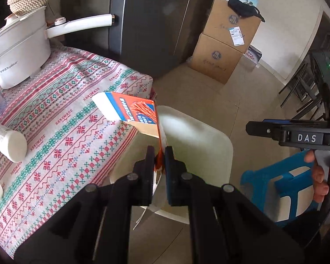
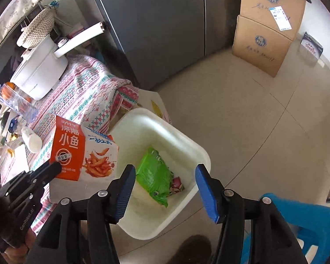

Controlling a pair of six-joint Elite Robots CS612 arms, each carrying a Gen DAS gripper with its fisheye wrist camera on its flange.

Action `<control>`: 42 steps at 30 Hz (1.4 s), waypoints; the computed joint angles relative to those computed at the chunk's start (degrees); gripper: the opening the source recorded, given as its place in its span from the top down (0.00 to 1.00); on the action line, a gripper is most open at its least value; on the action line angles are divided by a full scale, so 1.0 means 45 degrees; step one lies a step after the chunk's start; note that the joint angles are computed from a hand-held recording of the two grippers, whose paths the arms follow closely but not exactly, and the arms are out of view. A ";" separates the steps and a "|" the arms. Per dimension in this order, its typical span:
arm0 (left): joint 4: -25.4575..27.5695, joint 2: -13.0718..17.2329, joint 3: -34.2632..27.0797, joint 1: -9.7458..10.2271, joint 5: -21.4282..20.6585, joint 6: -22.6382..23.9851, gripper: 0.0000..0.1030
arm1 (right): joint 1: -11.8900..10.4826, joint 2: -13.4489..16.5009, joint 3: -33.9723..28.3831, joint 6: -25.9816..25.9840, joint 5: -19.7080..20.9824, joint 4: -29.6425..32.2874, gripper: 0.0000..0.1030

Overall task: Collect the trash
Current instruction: 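Drop the green bag into the bin with the right tool while the left tool drops the snack box, then grasp the white tissue with the left tool while the right tool grasps the white bottle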

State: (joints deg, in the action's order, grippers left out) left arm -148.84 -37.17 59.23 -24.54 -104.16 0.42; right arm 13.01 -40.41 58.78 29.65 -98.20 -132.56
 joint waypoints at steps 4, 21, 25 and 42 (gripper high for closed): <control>0.0374 0.0147 -0.0238 -0.0081 -0.0163 0.0265 0.88 | -0.0016 -0.0104 0.0188 0.0211 -0.0123 -0.0190 0.40; -0.0628 -0.0508 0.0304 0.0355 0.1413 -0.0512 0.18 | 0.0091 -0.0189 0.0250 0.0360 -0.0577 -0.1240 0.31; -0.0591 -0.0699 0.0495 0.0625 0.2161 -0.1018 0.09 | 0.0241 0.0083 -0.0249 0.0057 -0.0526 -0.1451 0.29; 0.0830 -0.0909 0.0469 0.2485 0.3885 -0.4045 0.02 | 0.1232 0.2557 -0.4812 -0.1893 0.0006 -0.0160 0.18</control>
